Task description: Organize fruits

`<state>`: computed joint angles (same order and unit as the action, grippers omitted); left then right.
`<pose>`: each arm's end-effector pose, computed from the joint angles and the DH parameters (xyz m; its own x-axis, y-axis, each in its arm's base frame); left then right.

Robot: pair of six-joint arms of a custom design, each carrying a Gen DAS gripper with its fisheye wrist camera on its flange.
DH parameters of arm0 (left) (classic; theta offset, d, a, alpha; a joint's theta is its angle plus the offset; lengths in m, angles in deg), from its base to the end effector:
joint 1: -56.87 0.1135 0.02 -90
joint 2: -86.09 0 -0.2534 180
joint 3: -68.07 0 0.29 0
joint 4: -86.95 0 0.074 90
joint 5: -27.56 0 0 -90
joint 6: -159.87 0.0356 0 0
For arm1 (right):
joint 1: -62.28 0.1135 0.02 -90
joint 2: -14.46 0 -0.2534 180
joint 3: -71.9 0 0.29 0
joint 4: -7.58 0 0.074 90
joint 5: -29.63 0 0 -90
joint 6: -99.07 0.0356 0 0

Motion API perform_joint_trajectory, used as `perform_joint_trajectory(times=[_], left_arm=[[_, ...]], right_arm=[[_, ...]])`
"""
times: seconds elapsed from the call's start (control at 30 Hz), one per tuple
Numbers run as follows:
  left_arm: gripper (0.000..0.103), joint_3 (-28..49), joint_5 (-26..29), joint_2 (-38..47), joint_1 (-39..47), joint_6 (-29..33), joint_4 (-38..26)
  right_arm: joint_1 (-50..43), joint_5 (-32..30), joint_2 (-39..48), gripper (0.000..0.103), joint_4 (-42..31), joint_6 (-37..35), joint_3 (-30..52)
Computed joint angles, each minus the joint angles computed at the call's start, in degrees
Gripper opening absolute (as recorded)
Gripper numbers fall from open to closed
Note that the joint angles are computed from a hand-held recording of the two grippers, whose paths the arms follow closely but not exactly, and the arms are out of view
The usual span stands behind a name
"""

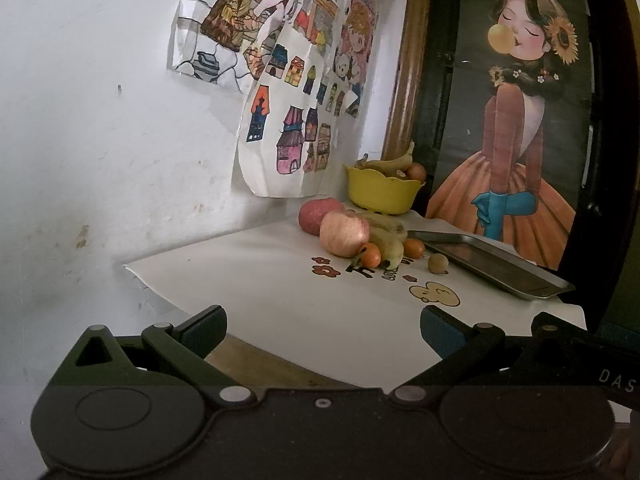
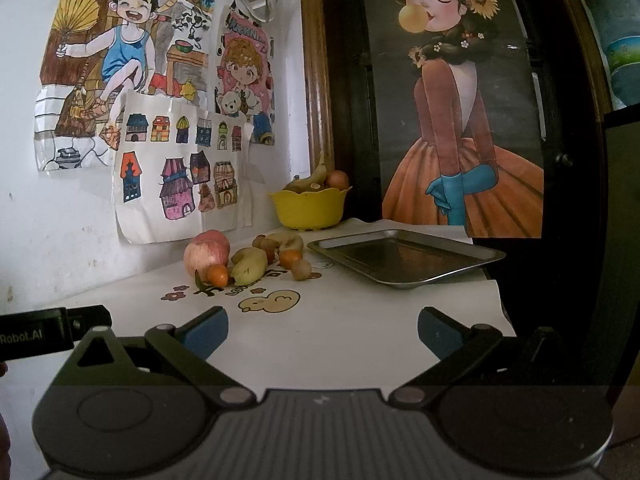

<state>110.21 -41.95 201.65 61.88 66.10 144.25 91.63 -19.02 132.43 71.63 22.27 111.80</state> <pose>0.3151 0.0151 0.0344 -0.2926 -0.0875 -0.9522 0.2345 0.9588 -0.1601 0.2700 0.1248 0.0292 -0.1620 0.1056 -0.9811 0.2339 0.9700 0.0657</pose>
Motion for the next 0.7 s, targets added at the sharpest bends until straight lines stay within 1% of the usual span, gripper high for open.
perform_joint_trajectory(times=[0.33,0.7], left_arm=[[0.102,0.04,0.11,-0.13,0.12,0.02,-0.24],[0.102,0.07,0.26,-0.31,0.13,0.04,-0.50]], right_arm=[[0.09,0.20,-0.55,0.103,-0.71,0.04,-0.05],[0.52,0.48,0.02,0.103,0.09,0.00,0.06]])
